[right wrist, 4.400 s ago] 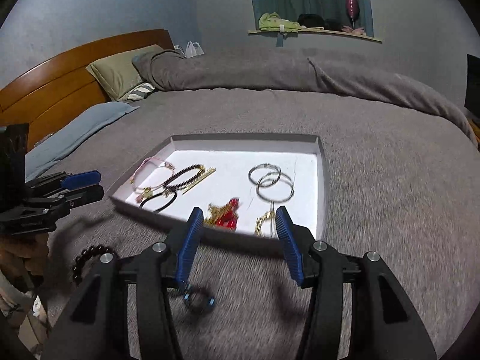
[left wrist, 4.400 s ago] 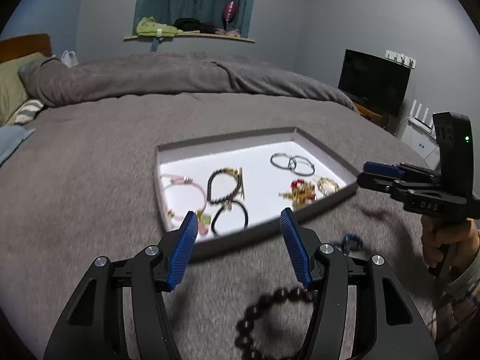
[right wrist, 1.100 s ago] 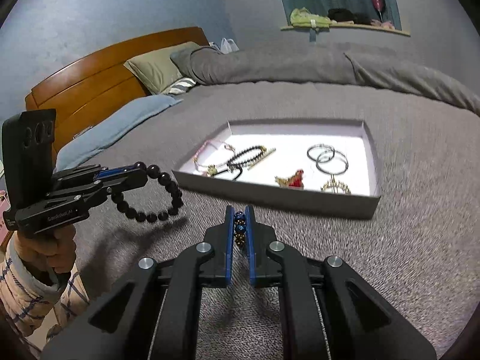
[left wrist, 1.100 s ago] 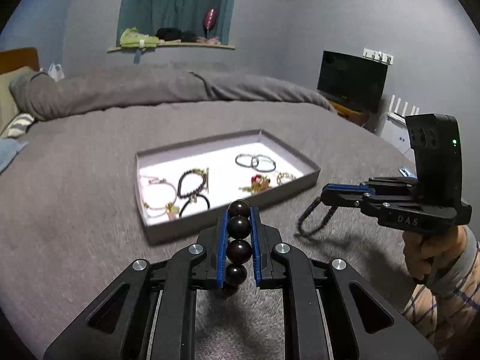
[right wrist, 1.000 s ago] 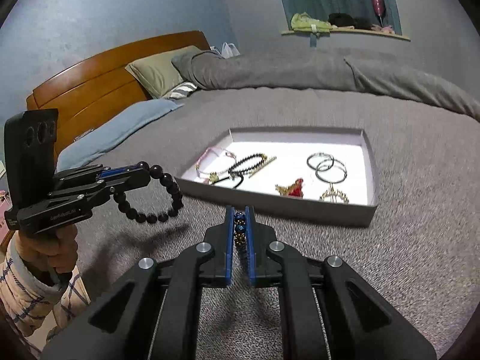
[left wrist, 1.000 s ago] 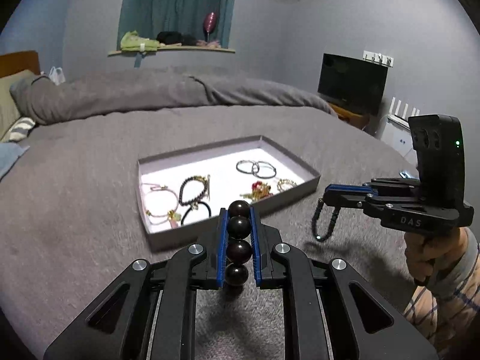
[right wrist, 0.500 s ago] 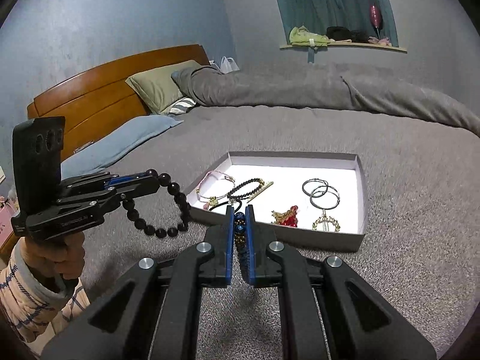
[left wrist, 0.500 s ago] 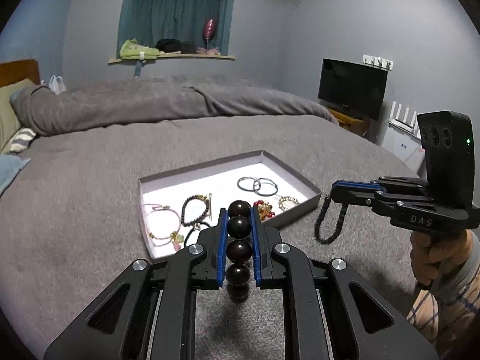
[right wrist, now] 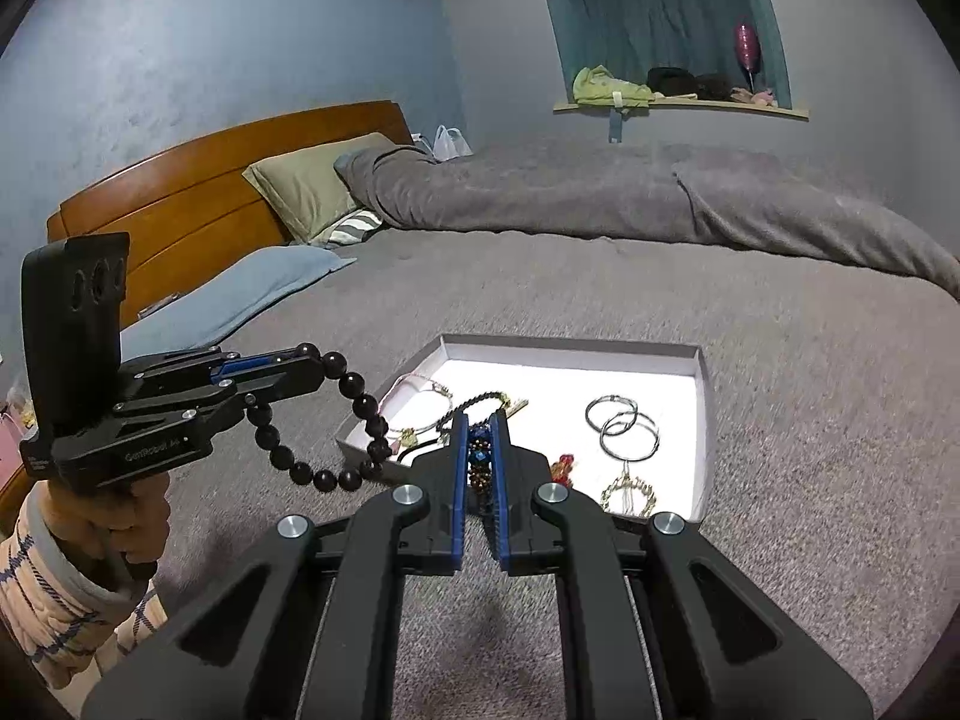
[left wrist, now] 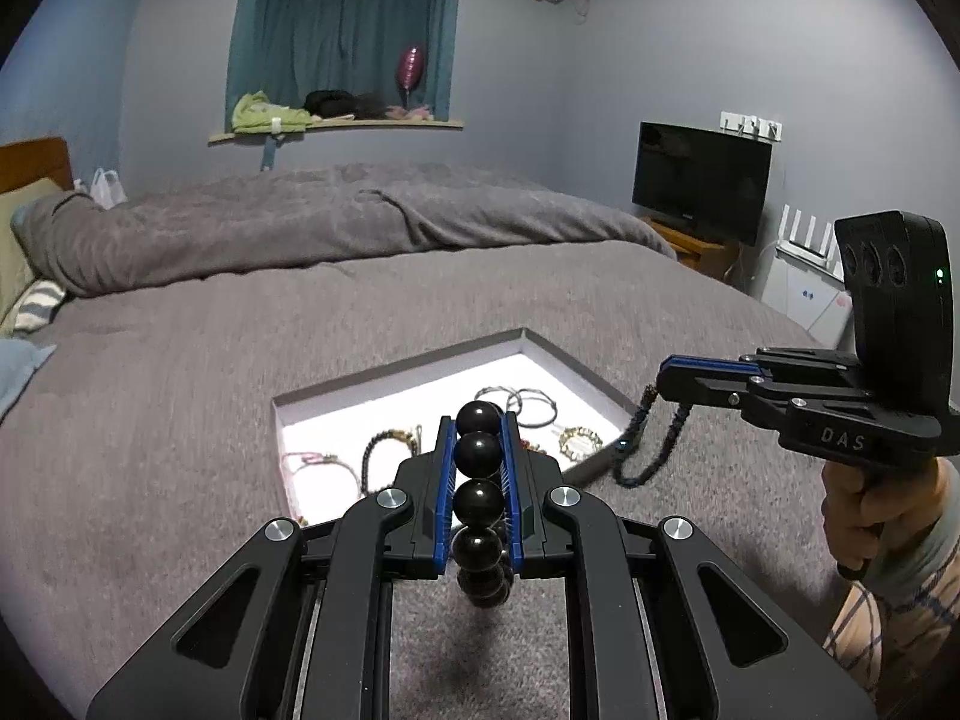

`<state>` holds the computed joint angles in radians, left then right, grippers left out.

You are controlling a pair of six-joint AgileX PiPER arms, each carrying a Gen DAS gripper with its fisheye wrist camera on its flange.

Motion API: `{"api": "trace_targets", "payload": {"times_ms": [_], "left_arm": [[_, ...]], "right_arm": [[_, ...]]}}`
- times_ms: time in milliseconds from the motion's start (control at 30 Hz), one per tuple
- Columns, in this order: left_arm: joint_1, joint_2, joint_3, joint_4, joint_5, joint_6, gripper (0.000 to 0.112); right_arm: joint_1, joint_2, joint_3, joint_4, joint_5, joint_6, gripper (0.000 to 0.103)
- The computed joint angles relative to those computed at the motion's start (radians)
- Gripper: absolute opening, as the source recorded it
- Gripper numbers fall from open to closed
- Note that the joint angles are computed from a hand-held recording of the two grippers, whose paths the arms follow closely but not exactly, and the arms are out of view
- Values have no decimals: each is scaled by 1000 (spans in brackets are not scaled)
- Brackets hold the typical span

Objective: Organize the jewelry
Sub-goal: 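Carry both bracelets over the box and open both tools to drop them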

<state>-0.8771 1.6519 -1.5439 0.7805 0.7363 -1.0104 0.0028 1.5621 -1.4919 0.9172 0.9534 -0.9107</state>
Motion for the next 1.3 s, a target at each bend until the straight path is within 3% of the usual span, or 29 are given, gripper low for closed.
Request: {"api": "trace_targets", "payload": {"times_ms": [500, 767, 967, 1300], "left_arm": [[72, 110, -119, -75, -33, 61, 15], [152, 229, -246, -227, -62, 176, 15], [201, 342, -352, -346, -40, 274, 15], [214, 447, -461, -394, 17, 331, 15]], "right_arm": [[-10, 142, -179, -59, 1, 78, 7], [-2, 294, -297, -125, -10, 173, 7], [27, 387, -375, -209, -28, 235, 7], [69, 485, -445, -335, -59, 311, 7]]}}
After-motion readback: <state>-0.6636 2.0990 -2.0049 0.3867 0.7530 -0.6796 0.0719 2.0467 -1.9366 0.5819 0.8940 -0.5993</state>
